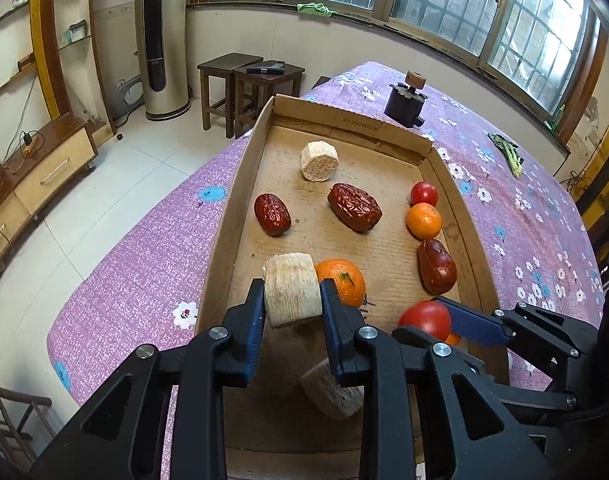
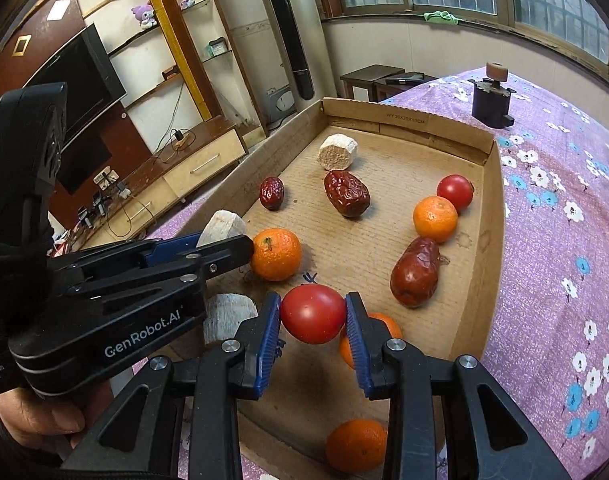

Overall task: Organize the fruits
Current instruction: 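Open both tools to release the cube and tomato into the tray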

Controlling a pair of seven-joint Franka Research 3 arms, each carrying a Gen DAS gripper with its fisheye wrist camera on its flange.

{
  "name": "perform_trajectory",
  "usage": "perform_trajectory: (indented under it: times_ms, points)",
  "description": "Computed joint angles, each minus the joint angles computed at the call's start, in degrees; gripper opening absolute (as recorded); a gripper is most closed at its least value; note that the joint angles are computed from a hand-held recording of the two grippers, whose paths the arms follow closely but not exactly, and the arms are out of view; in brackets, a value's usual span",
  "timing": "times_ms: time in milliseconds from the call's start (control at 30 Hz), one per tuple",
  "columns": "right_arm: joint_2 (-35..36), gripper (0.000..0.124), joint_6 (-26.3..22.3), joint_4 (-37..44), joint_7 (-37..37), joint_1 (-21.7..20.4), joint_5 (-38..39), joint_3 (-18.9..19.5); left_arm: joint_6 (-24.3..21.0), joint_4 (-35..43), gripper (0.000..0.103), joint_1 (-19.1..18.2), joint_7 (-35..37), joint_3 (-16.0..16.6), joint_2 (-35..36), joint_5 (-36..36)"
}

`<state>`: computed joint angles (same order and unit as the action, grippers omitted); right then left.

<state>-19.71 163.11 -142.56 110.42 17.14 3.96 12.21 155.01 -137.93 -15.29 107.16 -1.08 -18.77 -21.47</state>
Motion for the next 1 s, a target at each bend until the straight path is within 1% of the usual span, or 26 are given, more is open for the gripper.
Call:
perform_trajectory:
  times_ms: [233,633,700,767,800,1000]
  points:
    - [0.63,0.033,0.47,0.18,-0.81,0.41,0.16,-0.32,0.01,0.01,0.025,0.15,0.01,-0.11,0.05,0.30]
    - [1.00,0.034,-0.01,0.76,0.43,-0.54,-1.97,0.70,-0.09,-0.45,0.025,0.14,0.04,0.21,-0.23,-0.12]
    - [0.98,0.034,-0.06,0.81,1.25,-1.03,-3.01,1.18,-0.09,-0.46,0.027,0.36,-0.35,0.00,-0.24,0.19]
    - [0.91,0.034,-0.07,0.77,2.20,-1.63,-4.34,1.75,-0.09,-0.50,0.036,0.43,-0.74,-0.05,-0.30,0.30]
    - [0.86,0.034,-0.23,0.80,2.75,-2.03,-5.22,2.12,0.01,-0.61,0.038,0.51,-0.89,-0.12,-0.38,0.52]
    - [0.52,0.035,-0.46,0.63,3.53,-1.60,-6.07,1.78,-0.29,-1.00,0.040,0.57,-1.85,-0.23,-0.92,1.42]
